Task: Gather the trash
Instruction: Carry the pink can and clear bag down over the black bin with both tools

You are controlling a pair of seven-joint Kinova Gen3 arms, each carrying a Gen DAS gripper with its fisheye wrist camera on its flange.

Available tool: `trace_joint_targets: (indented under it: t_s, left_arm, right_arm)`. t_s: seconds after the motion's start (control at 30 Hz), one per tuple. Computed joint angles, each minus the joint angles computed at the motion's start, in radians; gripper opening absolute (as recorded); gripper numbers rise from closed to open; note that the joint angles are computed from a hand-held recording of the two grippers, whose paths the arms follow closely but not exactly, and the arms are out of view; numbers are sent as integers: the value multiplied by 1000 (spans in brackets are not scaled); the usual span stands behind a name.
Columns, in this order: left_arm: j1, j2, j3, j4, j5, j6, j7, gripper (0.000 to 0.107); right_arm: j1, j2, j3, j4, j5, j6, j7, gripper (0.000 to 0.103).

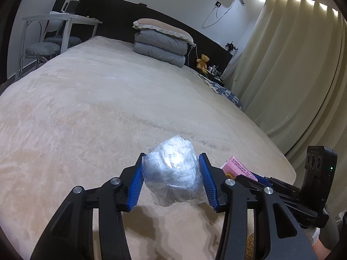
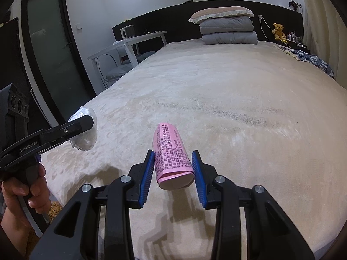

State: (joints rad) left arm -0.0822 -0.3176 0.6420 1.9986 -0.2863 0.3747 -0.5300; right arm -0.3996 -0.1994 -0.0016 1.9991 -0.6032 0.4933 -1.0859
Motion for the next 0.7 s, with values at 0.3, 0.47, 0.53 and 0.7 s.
trace_joint_targets:
  t_s: [0.3,0.47,0.53,0.7]
  left_arm:
    - [-8,-102,53,43,57,22,0,47]
    - [-17,-158,75,60,115,37,-19,47]
    - [-17,-182,81,68,141,43,-28,47]
    - [-18,-234,102,75,196,78,-59,47]
  right_arm:
    - [-30,-99,3,86,26,-15,-52,37]
    - [-58,-149,24,124,42,-15,-85,37]
    - [-67,-173,28,141,50,-15,-102,37]
    - [-76,-232,12,183,89,-16,-165,37]
